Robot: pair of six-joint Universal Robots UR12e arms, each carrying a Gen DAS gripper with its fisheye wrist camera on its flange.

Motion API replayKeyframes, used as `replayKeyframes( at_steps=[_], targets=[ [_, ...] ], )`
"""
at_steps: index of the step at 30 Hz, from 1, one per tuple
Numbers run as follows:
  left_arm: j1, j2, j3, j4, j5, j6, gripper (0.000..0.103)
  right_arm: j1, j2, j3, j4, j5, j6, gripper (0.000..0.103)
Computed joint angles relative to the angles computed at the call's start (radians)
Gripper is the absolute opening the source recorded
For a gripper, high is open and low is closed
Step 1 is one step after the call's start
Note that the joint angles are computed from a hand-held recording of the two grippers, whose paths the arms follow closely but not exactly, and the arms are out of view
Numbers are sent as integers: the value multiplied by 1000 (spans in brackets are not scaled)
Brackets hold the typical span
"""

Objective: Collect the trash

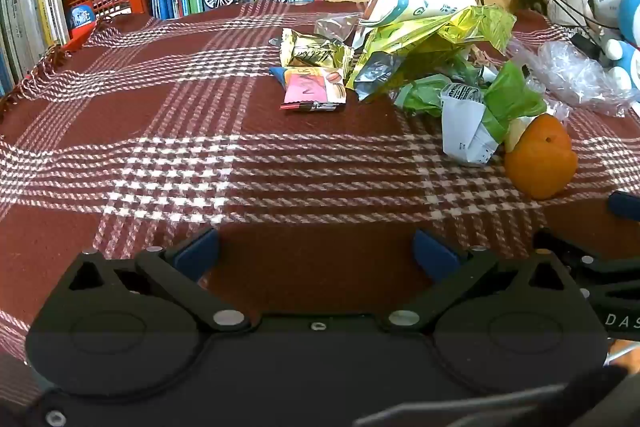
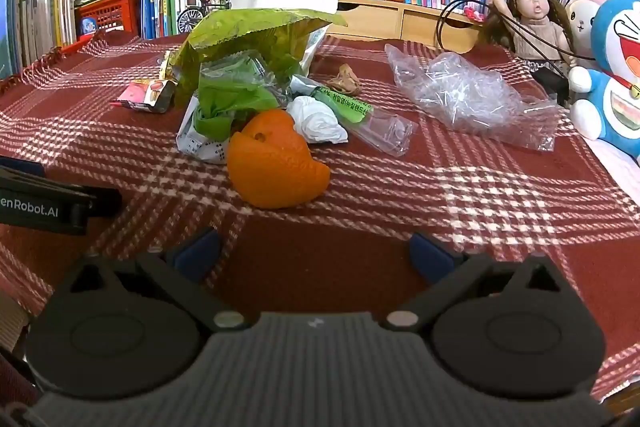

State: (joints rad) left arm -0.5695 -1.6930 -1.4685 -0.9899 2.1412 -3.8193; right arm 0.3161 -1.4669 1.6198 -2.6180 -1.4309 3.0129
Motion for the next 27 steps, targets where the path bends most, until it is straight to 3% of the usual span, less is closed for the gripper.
replayKeyframes(
  at_steps=[27],
  targets=[
    [0,0,0,-1,0,0,103,0,2,-4,9,-1,-2,103]
  ],
)
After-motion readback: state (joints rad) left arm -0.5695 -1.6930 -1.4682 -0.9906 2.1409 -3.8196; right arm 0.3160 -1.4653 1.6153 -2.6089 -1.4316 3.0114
